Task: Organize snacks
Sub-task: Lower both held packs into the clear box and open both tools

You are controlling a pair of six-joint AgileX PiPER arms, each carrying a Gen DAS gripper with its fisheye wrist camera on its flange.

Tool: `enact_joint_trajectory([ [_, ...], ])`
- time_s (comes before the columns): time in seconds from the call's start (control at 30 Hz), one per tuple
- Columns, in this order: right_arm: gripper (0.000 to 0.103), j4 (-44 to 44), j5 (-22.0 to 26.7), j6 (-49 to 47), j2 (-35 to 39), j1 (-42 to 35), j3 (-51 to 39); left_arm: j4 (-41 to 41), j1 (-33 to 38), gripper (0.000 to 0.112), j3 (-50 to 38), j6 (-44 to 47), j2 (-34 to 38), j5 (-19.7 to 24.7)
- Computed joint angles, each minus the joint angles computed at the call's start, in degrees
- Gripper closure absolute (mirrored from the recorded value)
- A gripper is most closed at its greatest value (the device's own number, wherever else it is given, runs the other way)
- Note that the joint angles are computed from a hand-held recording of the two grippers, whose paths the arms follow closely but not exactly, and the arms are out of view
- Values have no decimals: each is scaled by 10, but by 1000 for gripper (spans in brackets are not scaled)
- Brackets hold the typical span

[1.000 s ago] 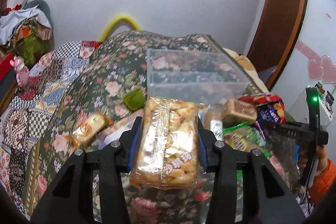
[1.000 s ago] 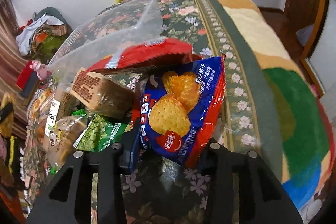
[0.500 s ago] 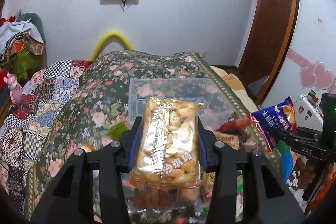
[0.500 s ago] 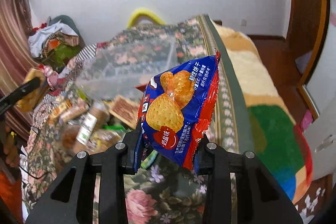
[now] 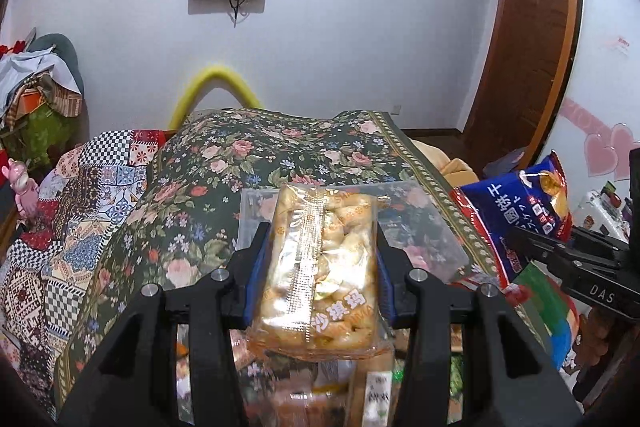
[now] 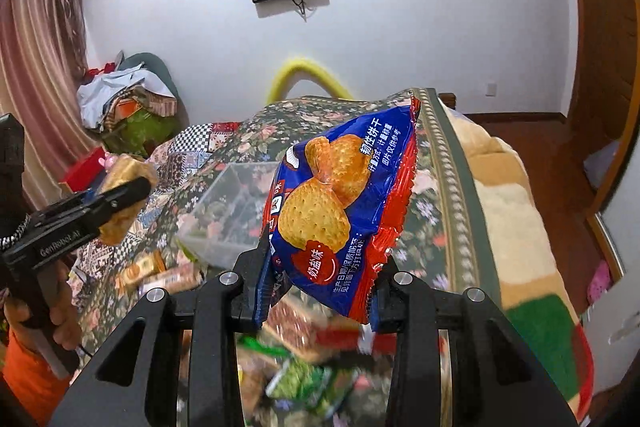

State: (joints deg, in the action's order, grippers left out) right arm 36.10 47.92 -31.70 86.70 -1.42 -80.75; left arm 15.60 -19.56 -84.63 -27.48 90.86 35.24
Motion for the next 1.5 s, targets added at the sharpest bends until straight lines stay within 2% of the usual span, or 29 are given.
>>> enact_joint_trajectory([
  [0.27,70,-59,-8,61,88,52,-75,-71,35,67,-101,73,100,33],
  [0.53,70,-127,33,110,161,73,-149,-113,53,67,-208,122,208,91],
  [0.83,69,-150,54,119,197,88,-180,-135,59,67,-276,143,277,139],
  [1.03,62,-171,24,122,187,97,-165,-117,50,64,-242,140,250,113],
  [1.13,50,-171,17,125,171,97,-155,-118,51,63,-222,141,227,104],
  [1.33,37,-175,-7,115,122,98,-126,-108,53,61,-154,139,150,78],
  [1.5,30,-157,-15,101,80,83,-100,-123,74,52,-81,160,70,60],
])
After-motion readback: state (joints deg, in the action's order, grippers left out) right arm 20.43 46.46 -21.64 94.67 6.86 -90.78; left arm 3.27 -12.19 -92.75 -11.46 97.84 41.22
